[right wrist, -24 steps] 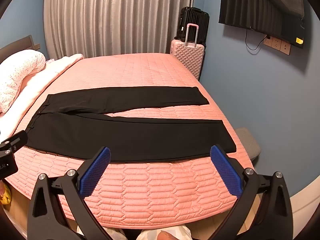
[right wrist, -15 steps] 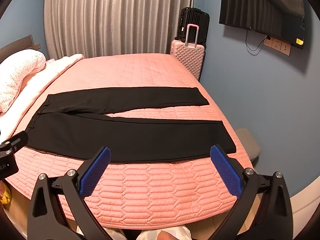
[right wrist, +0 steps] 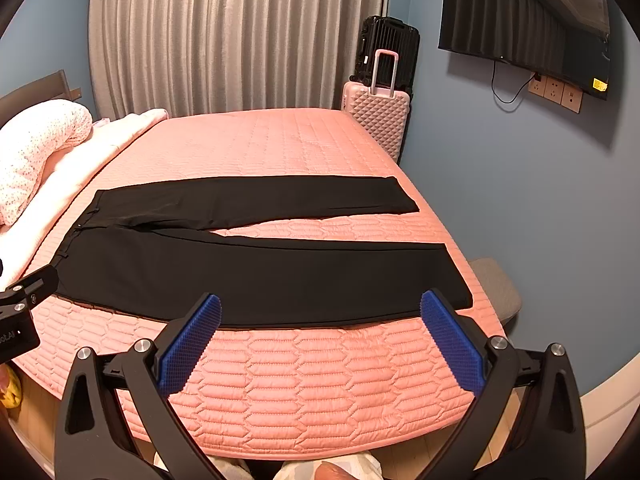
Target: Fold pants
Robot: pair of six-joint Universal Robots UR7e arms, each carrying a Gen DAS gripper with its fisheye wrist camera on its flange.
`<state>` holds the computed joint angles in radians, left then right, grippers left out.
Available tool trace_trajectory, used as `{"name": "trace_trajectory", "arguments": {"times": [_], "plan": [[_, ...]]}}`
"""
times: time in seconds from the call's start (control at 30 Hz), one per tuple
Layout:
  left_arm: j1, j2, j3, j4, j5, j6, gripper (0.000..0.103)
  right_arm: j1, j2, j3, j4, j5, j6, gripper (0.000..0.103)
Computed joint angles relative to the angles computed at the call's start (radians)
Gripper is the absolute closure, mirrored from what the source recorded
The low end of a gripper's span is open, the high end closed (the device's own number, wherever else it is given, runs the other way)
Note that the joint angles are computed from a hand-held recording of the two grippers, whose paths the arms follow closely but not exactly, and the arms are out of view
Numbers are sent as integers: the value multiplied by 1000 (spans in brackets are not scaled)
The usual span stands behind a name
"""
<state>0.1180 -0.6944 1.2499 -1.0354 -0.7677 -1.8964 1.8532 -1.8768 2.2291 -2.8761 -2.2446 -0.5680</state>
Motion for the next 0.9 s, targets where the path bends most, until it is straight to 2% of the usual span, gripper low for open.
{"name": "trace_trajectory", "arguments": {"times": [0.9], "plan": [[6,5,14,-43,-14,33,5,-11,10,-1,-1,-8,15,5]]}}
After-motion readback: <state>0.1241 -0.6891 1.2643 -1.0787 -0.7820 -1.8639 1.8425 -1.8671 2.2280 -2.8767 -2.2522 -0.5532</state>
